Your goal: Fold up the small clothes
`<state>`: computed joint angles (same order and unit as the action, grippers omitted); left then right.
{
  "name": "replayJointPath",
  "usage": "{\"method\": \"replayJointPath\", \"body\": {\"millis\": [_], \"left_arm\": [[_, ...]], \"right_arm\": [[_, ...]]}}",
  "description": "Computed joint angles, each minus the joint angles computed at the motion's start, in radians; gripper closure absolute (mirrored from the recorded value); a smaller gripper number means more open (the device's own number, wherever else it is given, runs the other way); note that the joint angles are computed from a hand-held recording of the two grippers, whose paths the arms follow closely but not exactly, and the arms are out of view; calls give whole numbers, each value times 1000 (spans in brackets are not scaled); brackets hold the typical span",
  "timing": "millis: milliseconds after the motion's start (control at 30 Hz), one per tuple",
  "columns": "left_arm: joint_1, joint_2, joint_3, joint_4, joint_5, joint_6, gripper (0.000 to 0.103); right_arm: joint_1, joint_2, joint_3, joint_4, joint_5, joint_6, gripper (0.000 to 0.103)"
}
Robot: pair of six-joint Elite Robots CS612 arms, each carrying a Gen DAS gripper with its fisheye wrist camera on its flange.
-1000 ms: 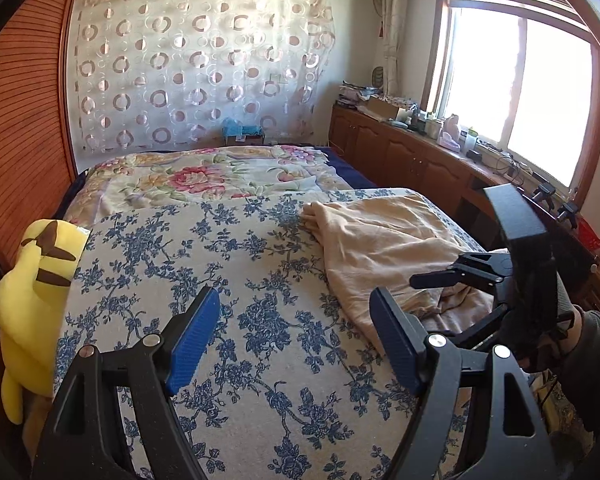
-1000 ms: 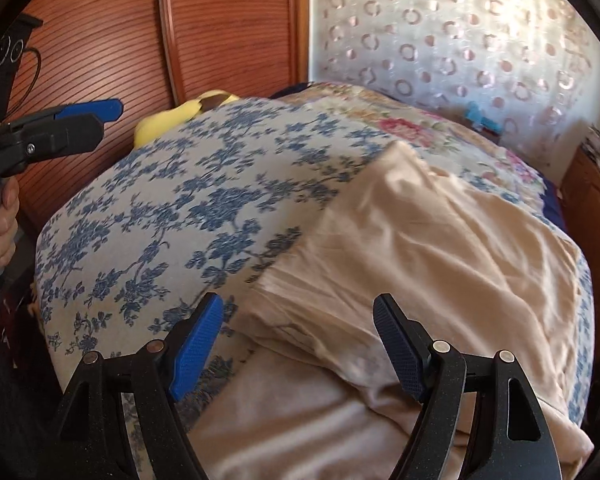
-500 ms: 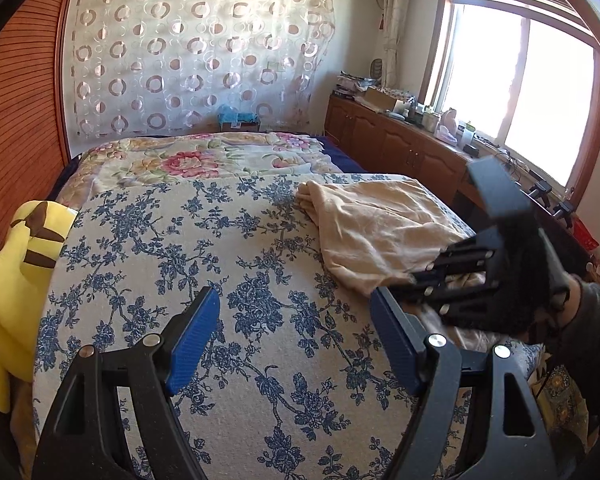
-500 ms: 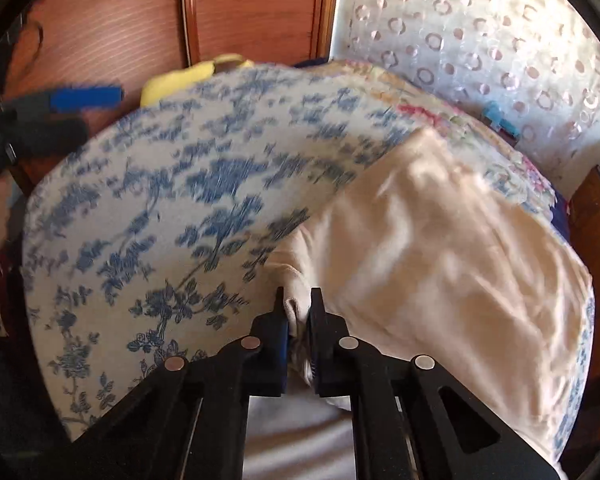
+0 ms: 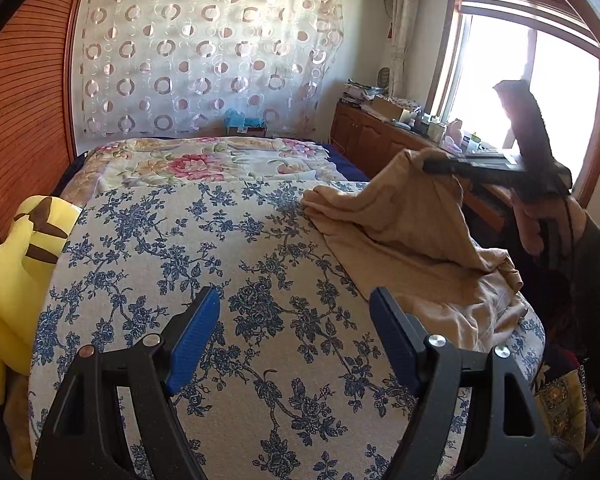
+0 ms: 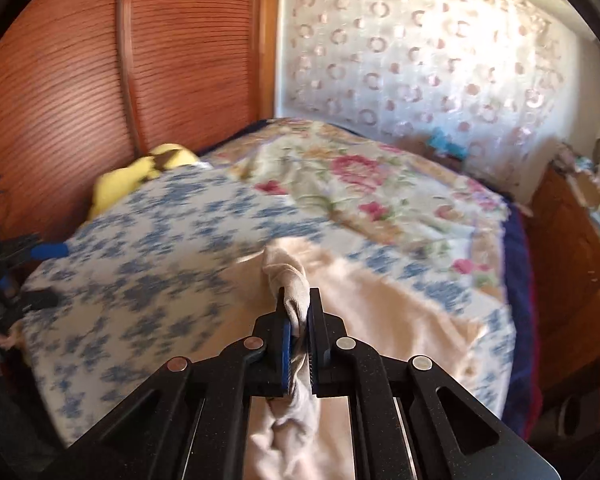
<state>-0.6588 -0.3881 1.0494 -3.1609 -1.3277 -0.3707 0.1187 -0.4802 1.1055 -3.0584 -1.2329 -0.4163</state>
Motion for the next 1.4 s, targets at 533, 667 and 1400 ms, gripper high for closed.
{"method": "replayJointPath", "body": {"millis": [533, 667, 1400], "left_arm": [[-9, 29, -55, 65, -53, 33, 25], [-13, 47, -89, 92, -90, 40, 25], [-26, 136, -258, 310, -369, 111, 63]], "right_arm": [[13, 73, -160, 111, -412, 271, 66], [2, -5, 27, 2, -315, 233, 56], [-97, -124, 430, -227, -58, 276, 98]]}}
